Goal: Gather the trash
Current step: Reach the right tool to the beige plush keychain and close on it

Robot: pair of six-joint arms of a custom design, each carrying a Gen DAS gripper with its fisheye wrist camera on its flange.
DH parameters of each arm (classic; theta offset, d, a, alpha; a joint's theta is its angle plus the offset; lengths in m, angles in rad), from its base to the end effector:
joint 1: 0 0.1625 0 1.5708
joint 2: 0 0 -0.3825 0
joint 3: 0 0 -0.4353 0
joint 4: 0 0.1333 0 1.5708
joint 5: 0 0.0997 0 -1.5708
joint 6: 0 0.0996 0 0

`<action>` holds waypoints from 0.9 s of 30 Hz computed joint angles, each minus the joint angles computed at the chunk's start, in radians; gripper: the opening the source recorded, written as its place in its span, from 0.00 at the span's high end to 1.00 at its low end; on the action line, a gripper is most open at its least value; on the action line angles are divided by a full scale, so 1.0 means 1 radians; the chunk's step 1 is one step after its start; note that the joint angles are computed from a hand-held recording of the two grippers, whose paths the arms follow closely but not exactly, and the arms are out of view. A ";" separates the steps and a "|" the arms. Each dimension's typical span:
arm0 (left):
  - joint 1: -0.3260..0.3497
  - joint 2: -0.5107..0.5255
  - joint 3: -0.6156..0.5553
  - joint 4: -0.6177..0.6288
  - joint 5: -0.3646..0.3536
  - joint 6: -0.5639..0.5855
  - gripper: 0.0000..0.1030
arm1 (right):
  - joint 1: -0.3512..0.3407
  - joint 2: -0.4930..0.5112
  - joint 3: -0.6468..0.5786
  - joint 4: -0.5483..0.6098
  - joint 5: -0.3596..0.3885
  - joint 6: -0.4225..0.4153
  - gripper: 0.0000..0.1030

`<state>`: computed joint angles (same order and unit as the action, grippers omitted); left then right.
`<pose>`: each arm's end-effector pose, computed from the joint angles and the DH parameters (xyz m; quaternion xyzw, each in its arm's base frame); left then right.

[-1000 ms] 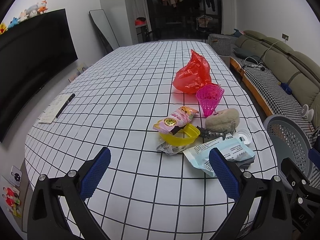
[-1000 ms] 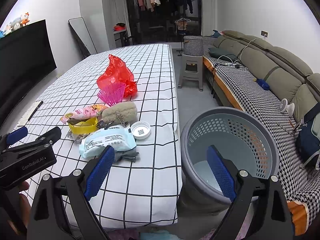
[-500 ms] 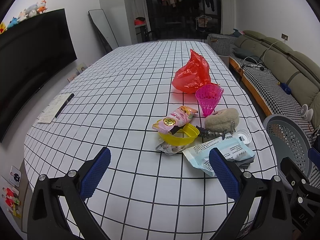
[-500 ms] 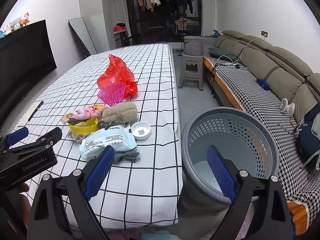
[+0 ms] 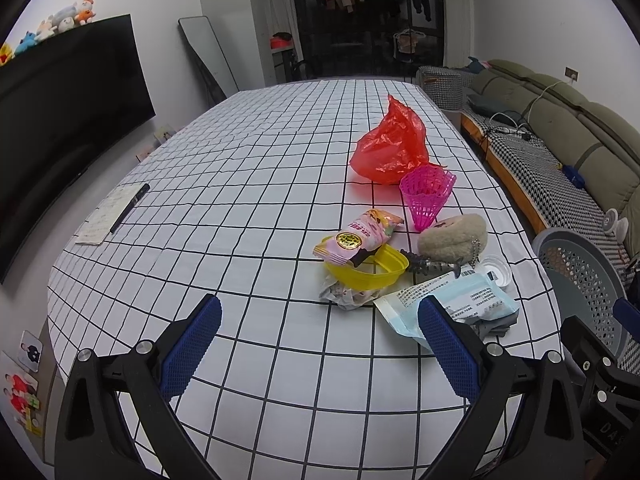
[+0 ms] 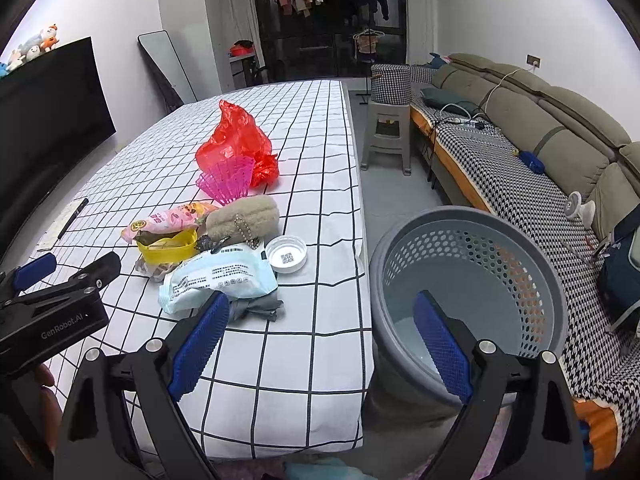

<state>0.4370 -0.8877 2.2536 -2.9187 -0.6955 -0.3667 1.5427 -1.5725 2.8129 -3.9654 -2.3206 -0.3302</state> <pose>-0.2995 -0.3714 -0.0326 0.3425 0.8385 -0.2830 0.3156 0.0584 -0.2493 0.1949 -0.0802 -0.8010 0.4449 0.3924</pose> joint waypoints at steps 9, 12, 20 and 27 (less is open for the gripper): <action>0.058 0.004 -0.004 -0.014 0.012 0.042 0.06 | -0.021 0.070 -0.053 0.067 0.018 0.016 0.14; 0.079 0.003 -0.010 -0.018 0.014 0.050 0.06 | -0.037 0.078 -0.070 0.110 0.033 0.033 0.14; 0.127 0.007 -0.030 -0.027 0.015 0.072 0.06 | -0.041 0.106 -0.120 0.188 0.056 0.048 0.14; 0.159 0.010 -0.056 -0.038 0.012 0.093 0.06 | -0.026 0.132 -0.179 0.219 0.045 0.043 0.14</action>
<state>0.5965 -0.8773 2.1976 -2.9566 -0.6833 -0.2734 1.5170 -1.4405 2.6344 -3.7466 -2.2755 -0.2875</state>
